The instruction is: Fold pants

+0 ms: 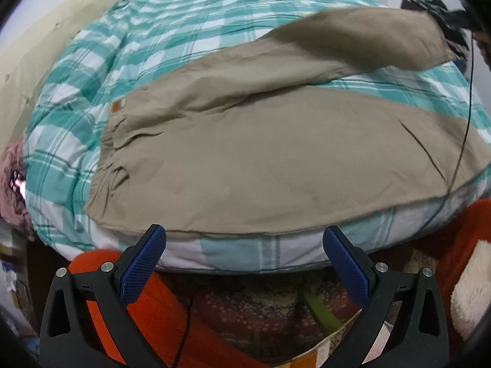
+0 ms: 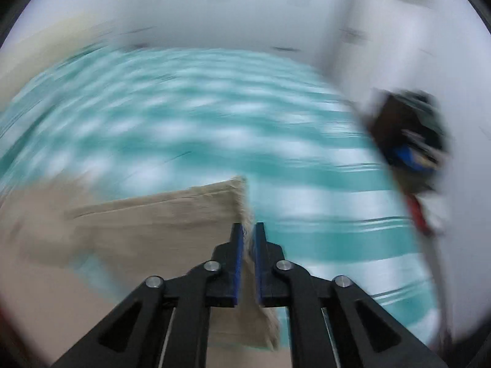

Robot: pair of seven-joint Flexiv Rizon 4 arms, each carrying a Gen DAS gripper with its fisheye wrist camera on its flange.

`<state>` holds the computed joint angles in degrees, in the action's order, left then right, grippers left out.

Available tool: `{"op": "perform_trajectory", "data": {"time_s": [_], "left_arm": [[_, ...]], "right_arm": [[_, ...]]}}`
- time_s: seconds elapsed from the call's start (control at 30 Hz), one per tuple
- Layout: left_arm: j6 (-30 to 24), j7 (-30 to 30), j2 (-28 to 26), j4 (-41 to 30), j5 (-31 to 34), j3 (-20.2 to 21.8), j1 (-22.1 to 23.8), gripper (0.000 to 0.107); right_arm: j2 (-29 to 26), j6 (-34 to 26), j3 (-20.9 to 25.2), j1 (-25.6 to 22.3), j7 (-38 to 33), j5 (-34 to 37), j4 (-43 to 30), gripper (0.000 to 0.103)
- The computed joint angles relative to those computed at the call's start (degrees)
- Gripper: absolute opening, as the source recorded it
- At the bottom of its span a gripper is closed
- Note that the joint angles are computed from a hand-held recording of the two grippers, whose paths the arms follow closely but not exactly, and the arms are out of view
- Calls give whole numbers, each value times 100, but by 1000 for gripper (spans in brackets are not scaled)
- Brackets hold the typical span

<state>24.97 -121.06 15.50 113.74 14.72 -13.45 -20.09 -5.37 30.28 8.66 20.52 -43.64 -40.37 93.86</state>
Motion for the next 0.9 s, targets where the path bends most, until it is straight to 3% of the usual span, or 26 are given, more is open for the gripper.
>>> {"op": "perform_trajectory", "data": {"time_s": [0.03, 0.13, 0.2, 0.3, 0.4, 0.5, 0.63, 0.7, 0.73, 0.8, 0.83, 0.9], "left_arm": [[-11, -24, -10, 35, -30, 27, 17, 102], [-29, -21, -165, 136, -153, 110, 69, 102], [26, 89, -416, 112, -283, 176, 101, 102], [168, 329, -872, -178, -366, 270, 171, 102], [854, 353, -1489, -765, -187, 405, 320, 102], [1575, -24, -2378, -1648, 363, 578, 388, 102], [1752, -574, -3650, -2721, 1209, 1036, 125, 102], [1604, -324, -4040, -2763, 1208, 1030, 191, 102], [1886, -84, -4160, -2528, 994, 1131, 189, 102], [3087, -264, -4029, -1842, 982, 1275, 245, 102], [3260, -269, -3974, -1723, 917, 1360, 202, 102], [3295, -220, -3956, -1694, 881, 1511, 70, 102]], "right_arm": [[-90, -360, -132, -36, 152, -175, -187, 39], [97, -468, -271, -308, 780, -349, 77, 43], [450, 77, -127, -497, 983, -67, 799, 49], [772, 555, 174, -534, 817, 299, 1824, 49], [931, 1179, 398, -418, 772, 954, 2544, 49], [818, 1796, 516, -207, 668, 1404, 2733, 49], [34, 2506, 457, 111, 185, 1704, 1973, 49], [-488, 2888, 427, 251, -4, 2034, 1374, 49], [-722, 3081, 437, 309, -78, 2249, 1099, 50], [-1343, 3573, 587, 333, -401, 2977, 360, 59], [-1679, 3766, 730, 335, -572, 3336, -20, 64], [-2244, 3777, 1083, 294, -994, 3902, -662, 66]]}}
